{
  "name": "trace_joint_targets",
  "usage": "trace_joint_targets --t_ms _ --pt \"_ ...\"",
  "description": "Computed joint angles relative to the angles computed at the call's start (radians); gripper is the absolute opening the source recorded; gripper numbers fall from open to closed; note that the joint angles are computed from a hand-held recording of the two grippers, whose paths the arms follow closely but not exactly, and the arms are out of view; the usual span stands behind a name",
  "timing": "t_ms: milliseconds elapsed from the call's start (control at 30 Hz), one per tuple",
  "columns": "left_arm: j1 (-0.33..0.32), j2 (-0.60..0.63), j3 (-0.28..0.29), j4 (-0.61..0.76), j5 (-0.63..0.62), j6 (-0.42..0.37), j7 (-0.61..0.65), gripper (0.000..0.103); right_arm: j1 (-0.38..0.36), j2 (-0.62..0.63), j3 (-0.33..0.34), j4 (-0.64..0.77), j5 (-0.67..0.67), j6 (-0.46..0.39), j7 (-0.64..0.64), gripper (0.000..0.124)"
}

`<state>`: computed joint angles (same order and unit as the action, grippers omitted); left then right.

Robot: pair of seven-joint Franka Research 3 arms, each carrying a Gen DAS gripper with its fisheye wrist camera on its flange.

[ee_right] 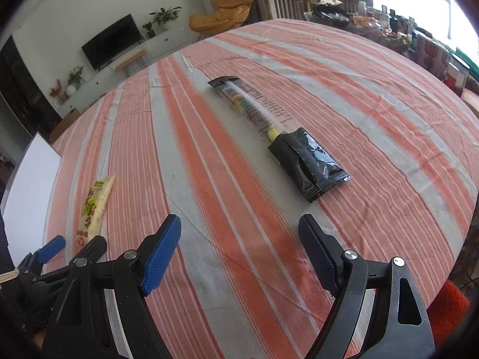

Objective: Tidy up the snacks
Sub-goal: 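Move the left tool over the white rice-cake packet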

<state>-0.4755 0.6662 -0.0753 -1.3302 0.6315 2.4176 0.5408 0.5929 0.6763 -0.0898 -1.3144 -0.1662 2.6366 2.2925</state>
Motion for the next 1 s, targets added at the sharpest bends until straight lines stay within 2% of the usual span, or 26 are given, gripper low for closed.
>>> trace_joint_targets --t_ms 267,767,1000 --pt "0.000 0.001 0.000 0.001 0.000 0.000 0.000 0.103 0.026 0.025 -0.020 0.056 -0.056 -0.084 0.003 0.084" --pt "-0.001 0.002 0.001 0.002 -0.001 -0.001 0.000 0.103 0.024 0.032 -0.013 0.068 -0.074 -0.098 0.007 0.084" --pt "-0.001 0.002 0.001 0.003 -0.001 -0.001 0.000 0.103 0.048 0.068 -0.029 0.138 -0.122 -0.183 0.002 0.084"
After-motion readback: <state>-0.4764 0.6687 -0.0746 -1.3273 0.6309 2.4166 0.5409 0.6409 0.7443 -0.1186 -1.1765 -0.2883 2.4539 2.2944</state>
